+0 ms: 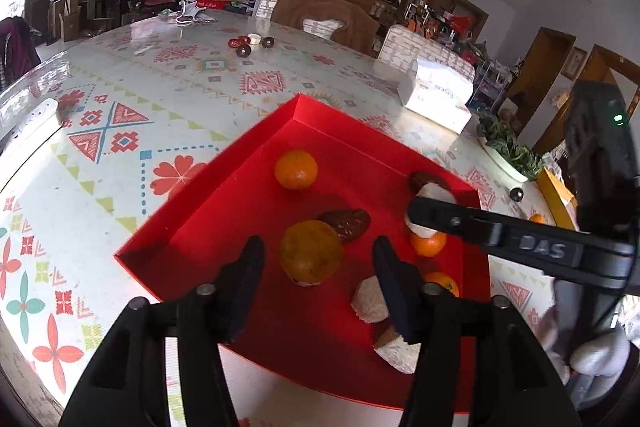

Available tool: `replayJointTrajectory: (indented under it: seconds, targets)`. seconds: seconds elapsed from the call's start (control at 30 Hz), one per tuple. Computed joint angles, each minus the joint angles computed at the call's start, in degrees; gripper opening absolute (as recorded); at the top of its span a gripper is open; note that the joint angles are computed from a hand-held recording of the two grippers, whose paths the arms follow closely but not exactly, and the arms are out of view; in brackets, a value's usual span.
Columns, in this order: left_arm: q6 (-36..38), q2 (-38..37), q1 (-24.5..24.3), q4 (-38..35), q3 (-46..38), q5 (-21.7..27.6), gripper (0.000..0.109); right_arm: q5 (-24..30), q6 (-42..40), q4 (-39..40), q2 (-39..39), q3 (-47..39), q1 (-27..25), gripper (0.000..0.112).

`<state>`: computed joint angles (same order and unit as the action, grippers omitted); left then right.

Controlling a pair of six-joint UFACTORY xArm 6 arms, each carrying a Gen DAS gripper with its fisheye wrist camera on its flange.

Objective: Organize fruits
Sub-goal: 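Carry the cake and orange over the red tray and open both tools, then move both tools back to the remaining fruit on the table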

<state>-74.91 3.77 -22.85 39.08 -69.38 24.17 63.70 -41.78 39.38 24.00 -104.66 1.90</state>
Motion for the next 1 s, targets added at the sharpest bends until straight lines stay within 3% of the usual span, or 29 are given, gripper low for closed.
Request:
replayJointTrajectory:
  seconds: [0.13,0.23,0.6,0.87,1.0]
  targets:
    - [-1.86,-1.44,1.23,0.06,1.72,-1.27,0.066,-0.23,1.78,-0.25,0.99,-1.30,0.33,0.042]
    - [-3.33,-2.11,1.68,-0.02,2.55,-1.50,0.067,-0.37,1.63,0.47,0.71,-1.43,-0.06,0.054]
    - [-4.43,-2.51,-0.32,1.36,0.72,-0.15,0.073,-0.85,0.52,3.31,-2.33,1.20,-4.04,0.057]
    - [0.17,-0.05,-4.11,-1.76,-4.31,2.35,0.074,-0.08,-0.29,4.88,-3.62,3.52,-8.85,0.058]
    - [3.06,1.88,-6.44,-2.80,-7.77,4.10,0.080,0.45,-0.97,5.97,-3.88,4.33,-12.10,0.058]
